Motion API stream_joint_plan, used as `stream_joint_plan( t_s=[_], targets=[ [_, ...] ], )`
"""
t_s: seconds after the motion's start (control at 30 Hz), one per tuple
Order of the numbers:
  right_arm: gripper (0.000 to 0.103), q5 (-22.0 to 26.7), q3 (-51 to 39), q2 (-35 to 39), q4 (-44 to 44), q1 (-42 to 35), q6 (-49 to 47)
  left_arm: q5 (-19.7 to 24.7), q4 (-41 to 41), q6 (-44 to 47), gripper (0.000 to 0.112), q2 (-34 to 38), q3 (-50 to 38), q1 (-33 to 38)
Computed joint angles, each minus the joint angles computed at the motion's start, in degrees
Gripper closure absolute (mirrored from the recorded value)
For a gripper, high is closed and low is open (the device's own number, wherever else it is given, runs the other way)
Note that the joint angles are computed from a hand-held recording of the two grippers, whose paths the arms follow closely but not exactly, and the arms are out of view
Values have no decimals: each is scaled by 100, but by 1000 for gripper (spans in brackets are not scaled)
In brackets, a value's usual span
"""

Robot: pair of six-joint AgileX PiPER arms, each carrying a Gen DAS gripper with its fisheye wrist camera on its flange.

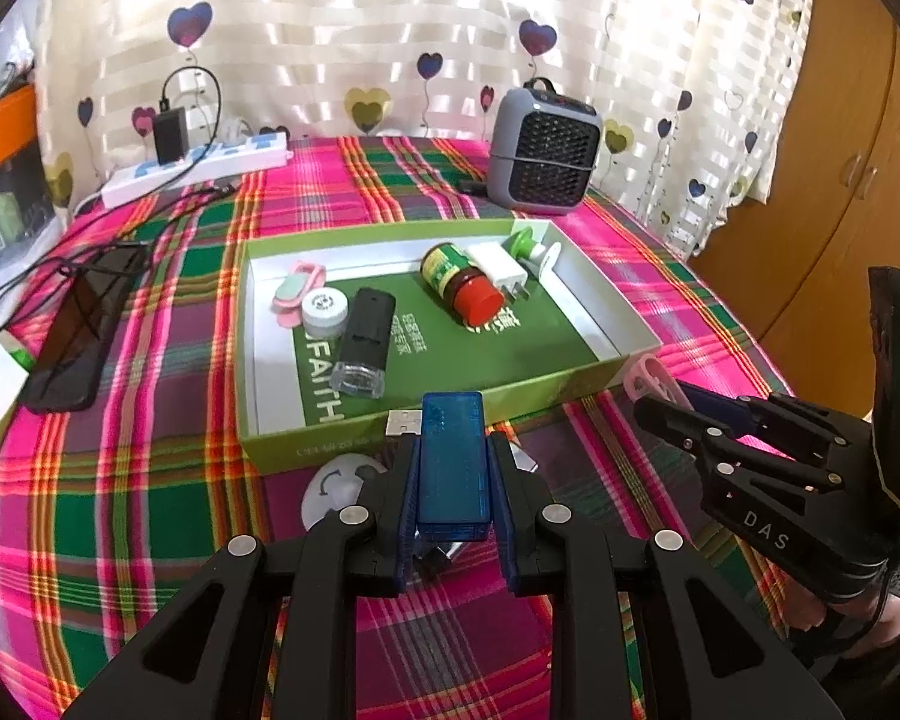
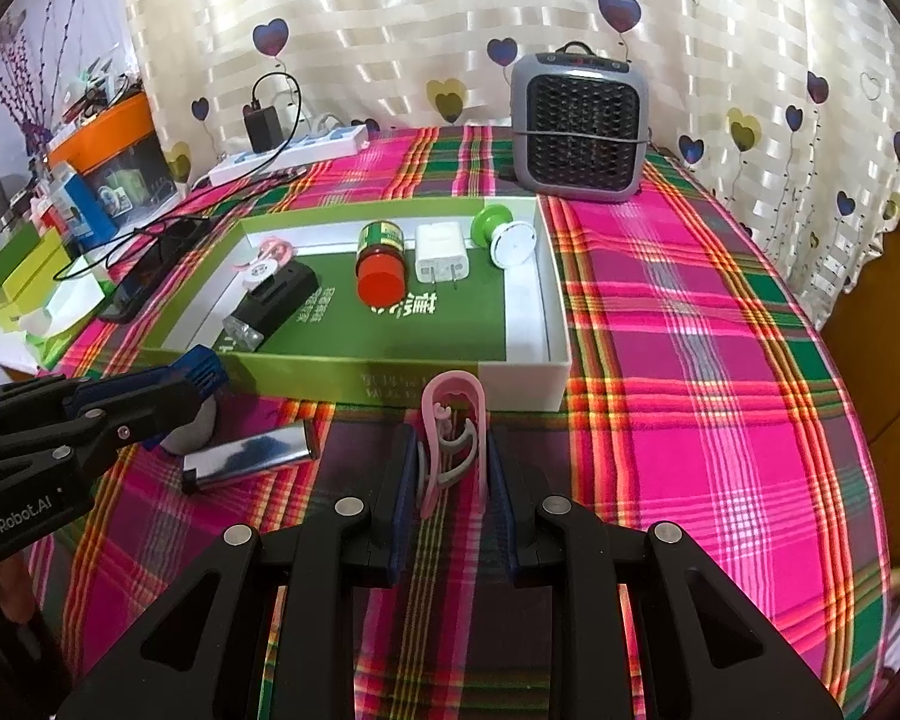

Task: Organize rigid objects
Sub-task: 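Carry the blue device over the box with the left tool while the right tool carries the clip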

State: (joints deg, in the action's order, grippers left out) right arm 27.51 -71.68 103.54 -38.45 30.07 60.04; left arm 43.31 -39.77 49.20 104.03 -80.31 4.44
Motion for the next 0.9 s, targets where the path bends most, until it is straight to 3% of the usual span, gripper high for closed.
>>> stream_joint_plan(
  t_s=[0.5,0.9],
  targets=[
    [79,130,-376,19,52,-73,-296,32,-8,-100,92,85,-456,-35],
    [79,142,-895,295,465,-268,-768,175,165,-474,91,611,-1352,-132]
  ],
)
